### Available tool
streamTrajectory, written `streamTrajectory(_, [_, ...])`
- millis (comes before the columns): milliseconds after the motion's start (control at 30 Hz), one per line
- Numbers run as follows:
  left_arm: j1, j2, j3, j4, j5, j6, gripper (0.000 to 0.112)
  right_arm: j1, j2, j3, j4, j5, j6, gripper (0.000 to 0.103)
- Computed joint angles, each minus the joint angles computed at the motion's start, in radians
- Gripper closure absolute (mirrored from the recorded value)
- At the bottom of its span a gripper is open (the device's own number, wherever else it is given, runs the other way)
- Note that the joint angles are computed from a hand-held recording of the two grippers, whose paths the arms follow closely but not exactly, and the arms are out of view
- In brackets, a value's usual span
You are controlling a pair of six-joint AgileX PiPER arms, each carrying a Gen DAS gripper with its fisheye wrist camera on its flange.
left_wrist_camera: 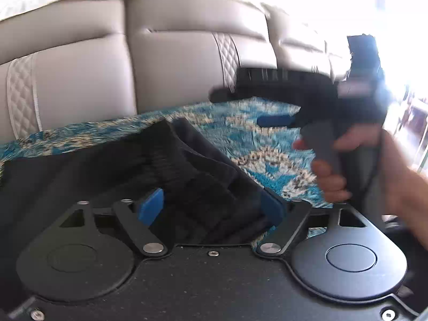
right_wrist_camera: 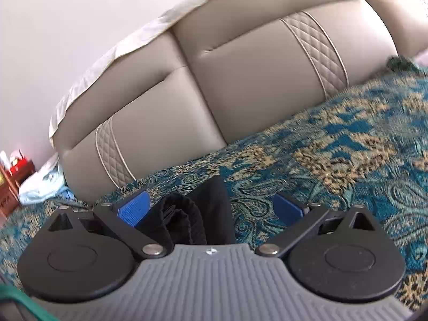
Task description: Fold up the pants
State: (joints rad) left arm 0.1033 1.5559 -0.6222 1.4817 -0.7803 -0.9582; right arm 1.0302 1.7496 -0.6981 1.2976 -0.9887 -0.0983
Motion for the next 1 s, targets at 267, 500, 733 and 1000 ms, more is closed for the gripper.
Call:
streamTrajectory(267, [0.175, 0.083, -0.246, 0.057, 0.096, -0.173, 0.098, -0.05, 0.143, -0.256, 0.02, 0.095, -0.43, 0.0])
streamTrajectory(500, [0.05, 0.306, -0.461, -0.109, 0.352, -0.086, 0.094, -0.118, 0.283, -0.501, 0.228, 0.198, -0.791, 0.0])
streamTrajectory(733, [0.004, 0.431, -0.545, -0.288, 0.493, 0.0, 0.094, -0.146, 0.267, -0.447, 0.125, 0.31, -0.652, 0.043])
streamTrajectory(1000, [-0.023, 0.432, -0.545, -0.337, 0.503, 0.032, 0.09, -0.084, 0.237, -0.388, 0.127, 0.178, -0.626, 0.069])
